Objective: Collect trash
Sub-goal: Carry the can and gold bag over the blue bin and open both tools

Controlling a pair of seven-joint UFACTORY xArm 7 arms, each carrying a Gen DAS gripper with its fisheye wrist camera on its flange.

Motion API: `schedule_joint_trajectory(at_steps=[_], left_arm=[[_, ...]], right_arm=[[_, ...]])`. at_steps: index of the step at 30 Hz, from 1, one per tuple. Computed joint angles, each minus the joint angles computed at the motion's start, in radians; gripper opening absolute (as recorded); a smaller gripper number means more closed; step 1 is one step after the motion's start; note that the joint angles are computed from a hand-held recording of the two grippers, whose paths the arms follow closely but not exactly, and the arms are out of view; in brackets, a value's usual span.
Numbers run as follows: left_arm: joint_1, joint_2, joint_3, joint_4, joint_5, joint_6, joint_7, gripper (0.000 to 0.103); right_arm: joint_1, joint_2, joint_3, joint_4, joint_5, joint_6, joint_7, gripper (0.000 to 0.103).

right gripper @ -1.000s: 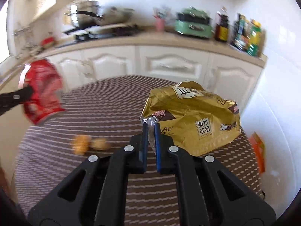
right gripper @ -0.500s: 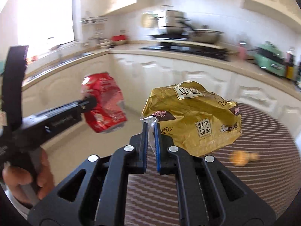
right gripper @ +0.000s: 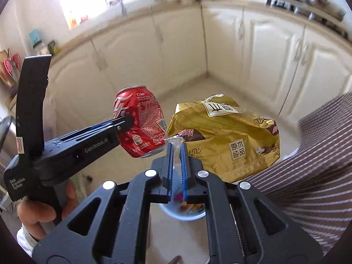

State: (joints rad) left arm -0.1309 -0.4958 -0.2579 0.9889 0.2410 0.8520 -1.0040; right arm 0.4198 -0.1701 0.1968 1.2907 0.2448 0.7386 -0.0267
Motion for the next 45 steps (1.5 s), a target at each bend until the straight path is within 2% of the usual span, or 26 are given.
schedule_joint_trajectory(at_steps=[4, 9, 12, 14, 16, 18, 19, 27, 45], left_arm=[[-0.027, 0.040, 0.064, -0.124, -0.086, -0.068, 0.050, 0.025], [-0.044, 0.131, 0.100, -0.201, -0.160, -0.169, 0.103, 0.025], [-0.079, 0.195, 0.141, -0.224, -0.252, -0.244, 0.194, 0.026], [-0.095, 0.240, 0.162, -0.218, -0.317, -0.265, 0.259, 0.027], [-0.094, 0.269, 0.167, -0.211, -0.350, -0.259, 0.294, 0.029], [-0.087, 0.276, 0.154, -0.212, -0.344, -0.249, 0.289, 0.041], [-0.084, 0.282, 0.153, -0.209, -0.340, -0.242, 0.293, 0.042], [-0.073, 0.299, 0.138, -0.178, -0.315, -0.180, 0.272, 0.044], [-0.057, 0.249, 0.153, -0.226, -0.349, -0.188, 0.254, 0.051]], right_arm=[[0.004, 0.094, 0.004, -0.030, 0.026, -0.002, 0.020, 0.007], [-0.006, 0.211, 0.004, -0.033, 0.028, 0.006, 0.054, 0.007], [-0.009, 0.262, 0.007, -0.024, 0.012, 0.009, 0.072, 0.007], [-0.014, 0.285, 0.006, -0.026, 0.005, 0.014, 0.079, 0.007], [-0.014, 0.300, 0.009, -0.039, 0.003, 0.008, 0.094, 0.007], [-0.013, 0.329, 0.012, -0.028, 0.003, 0.007, 0.104, 0.007], [-0.009, 0.309, 0.017, -0.057, 0.006, -0.001, 0.115, 0.007], [-0.003, 0.363, 0.029, -0.024, 0.025, -0.001, 0.116, 0.007], [0.036, 0.416, 0.043, 0.020, -0.005, -0.034, 0.161, 0.011]])
